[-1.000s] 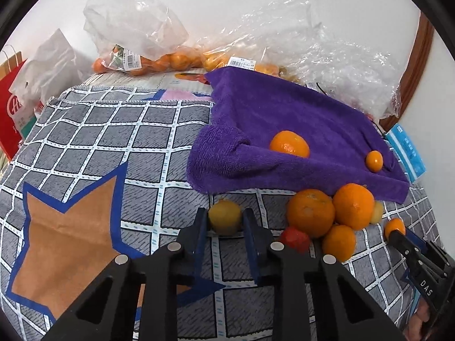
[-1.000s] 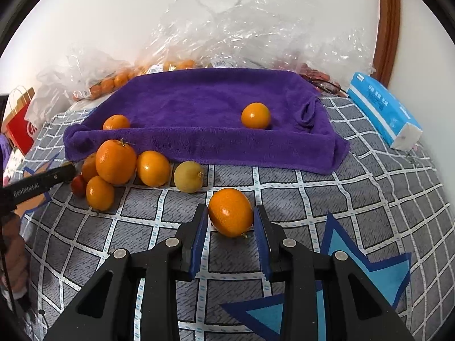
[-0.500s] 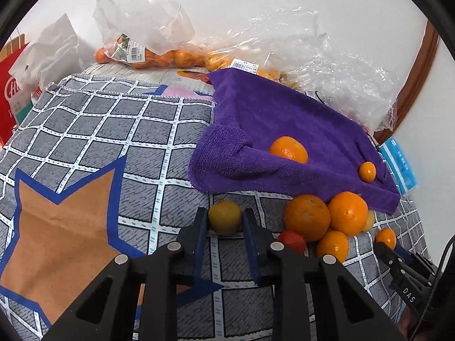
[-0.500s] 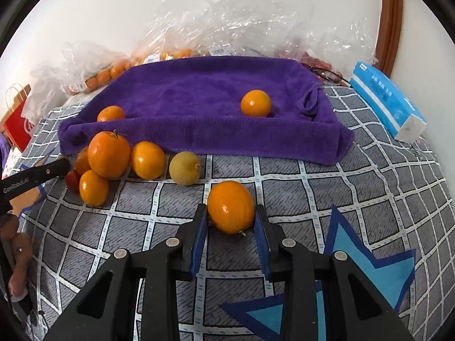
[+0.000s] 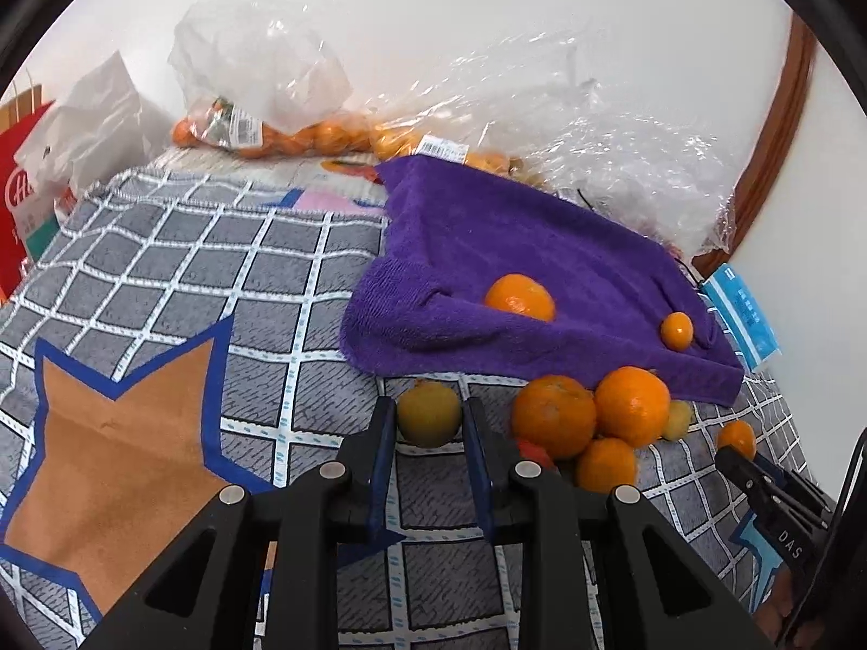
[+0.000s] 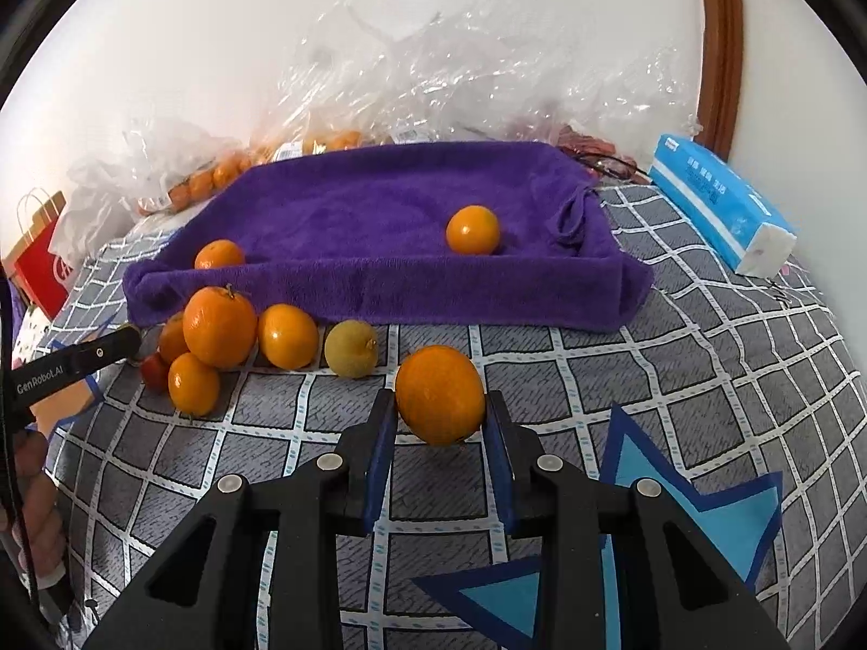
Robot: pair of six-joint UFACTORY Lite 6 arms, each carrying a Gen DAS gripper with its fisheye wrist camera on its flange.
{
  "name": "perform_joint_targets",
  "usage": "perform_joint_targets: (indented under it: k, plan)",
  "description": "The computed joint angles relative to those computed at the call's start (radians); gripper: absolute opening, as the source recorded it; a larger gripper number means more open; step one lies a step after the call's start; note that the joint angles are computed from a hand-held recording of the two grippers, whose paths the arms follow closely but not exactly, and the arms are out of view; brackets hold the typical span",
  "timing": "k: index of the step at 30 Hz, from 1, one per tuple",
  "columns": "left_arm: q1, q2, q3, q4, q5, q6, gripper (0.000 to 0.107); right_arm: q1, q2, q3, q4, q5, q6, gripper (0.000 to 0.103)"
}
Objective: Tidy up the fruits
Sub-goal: 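Lift both held fruits and carry them toward the purple towel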
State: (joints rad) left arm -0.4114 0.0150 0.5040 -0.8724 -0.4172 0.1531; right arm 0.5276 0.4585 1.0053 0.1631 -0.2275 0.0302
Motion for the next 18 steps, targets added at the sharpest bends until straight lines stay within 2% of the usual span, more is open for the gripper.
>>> perform_joint_targets:
  k: [4,9,14,18]
  plan:
    - [-0.051,-0.035,-0.018,-0.095,-0.06,0.082,0.024,-0.003,-0.016,-0.018,0.025,-0.02,-0.012,0.032]
    - [-0.114,-0.054,-0.021,-0.192,-0.127,0.175,0.024,0.008,-0.032,-0.038,0.148,-0.045,-0.118,0.032]
    - [-0.127,-0.061,-0.022,-0.198,-0.134,0.185,0.024,0.016,-0.035,-0.039,0.178,-0.045,-0.148,0.032]
    - [-0.125,-0.072,-0.032,-0.185,-0.134,0.173,0.024,0.012,-0.046,-0.053,0.135,-0.054,-0.105,0.032]
